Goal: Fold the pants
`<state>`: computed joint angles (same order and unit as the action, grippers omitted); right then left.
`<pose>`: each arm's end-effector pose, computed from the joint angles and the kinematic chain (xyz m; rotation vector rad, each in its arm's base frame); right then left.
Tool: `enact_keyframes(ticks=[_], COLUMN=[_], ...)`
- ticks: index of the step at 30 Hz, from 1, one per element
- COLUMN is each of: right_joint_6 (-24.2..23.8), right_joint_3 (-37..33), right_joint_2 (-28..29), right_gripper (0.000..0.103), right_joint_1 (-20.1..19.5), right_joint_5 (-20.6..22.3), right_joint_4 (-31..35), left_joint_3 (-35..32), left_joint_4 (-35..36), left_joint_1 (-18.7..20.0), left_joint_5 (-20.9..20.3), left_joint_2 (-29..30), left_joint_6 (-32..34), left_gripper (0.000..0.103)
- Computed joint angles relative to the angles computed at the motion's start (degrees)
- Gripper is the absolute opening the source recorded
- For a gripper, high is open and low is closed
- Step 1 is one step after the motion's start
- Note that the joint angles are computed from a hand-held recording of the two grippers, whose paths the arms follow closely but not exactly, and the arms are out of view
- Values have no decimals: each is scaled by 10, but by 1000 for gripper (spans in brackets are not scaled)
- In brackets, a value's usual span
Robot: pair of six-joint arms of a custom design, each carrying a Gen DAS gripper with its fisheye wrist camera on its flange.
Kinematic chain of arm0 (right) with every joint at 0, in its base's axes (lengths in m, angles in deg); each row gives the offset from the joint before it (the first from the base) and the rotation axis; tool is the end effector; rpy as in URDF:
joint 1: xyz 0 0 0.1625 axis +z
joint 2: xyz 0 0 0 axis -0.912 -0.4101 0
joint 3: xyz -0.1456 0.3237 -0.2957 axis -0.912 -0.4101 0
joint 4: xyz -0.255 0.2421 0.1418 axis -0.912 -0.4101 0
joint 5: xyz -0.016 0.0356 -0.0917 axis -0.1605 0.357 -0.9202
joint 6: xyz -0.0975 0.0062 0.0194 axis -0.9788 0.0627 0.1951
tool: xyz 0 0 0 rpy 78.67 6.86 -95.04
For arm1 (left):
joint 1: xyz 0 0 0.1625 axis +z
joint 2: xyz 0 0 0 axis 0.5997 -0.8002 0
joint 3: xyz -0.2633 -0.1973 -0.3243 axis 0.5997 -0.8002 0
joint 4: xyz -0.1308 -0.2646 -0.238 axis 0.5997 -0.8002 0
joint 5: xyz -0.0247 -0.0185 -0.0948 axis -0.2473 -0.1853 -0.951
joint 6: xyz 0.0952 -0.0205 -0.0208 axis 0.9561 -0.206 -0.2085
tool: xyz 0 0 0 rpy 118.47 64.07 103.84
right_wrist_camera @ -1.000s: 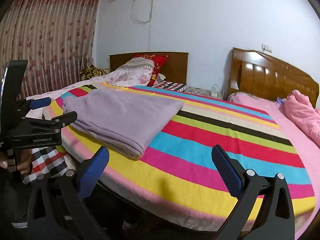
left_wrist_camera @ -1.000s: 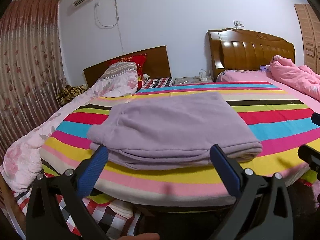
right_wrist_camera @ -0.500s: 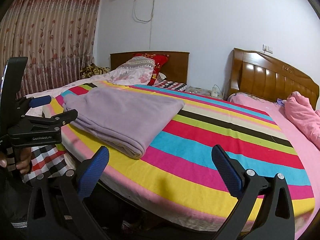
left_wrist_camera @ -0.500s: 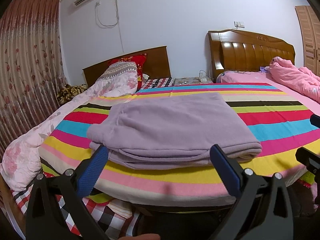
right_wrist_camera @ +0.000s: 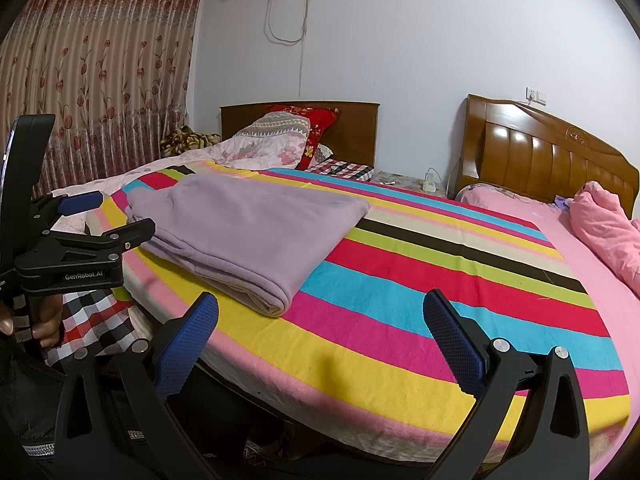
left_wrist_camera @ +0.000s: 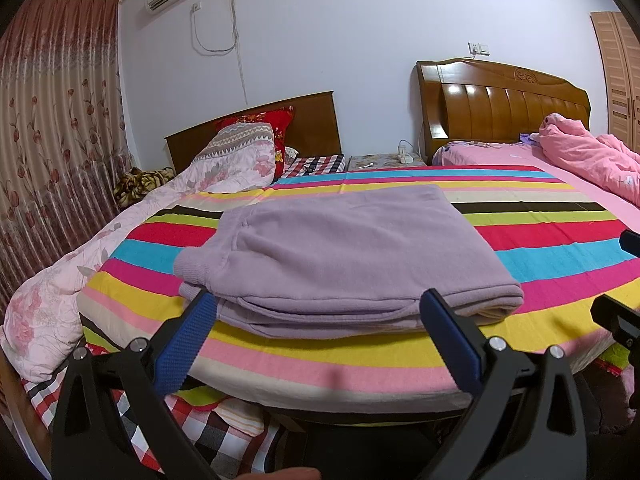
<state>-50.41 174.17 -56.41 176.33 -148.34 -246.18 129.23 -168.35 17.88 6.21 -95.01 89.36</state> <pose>0.2702 -0.4766 -0.0137 0.7830 -2.1187 1.2320 -0.1010 -0.5126 0.2344 0.6488 1.9233 -1.1632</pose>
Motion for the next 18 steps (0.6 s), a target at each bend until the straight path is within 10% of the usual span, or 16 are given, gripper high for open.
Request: enact_keyframes(ticks=[18], right_joint_6=[1], right_joint_3=[5], right_joint_2=[-3], right_gripper=[99], right_joint_1=[1], right_joint_5=[-1], right_joint_4=[-1], left_joint_3=[1], left_joint_4=[0], left_joint_1=[0], left_joint_5=[0], left_joint_2=[0], left_joint_6=[-2], left_gripper=[102])
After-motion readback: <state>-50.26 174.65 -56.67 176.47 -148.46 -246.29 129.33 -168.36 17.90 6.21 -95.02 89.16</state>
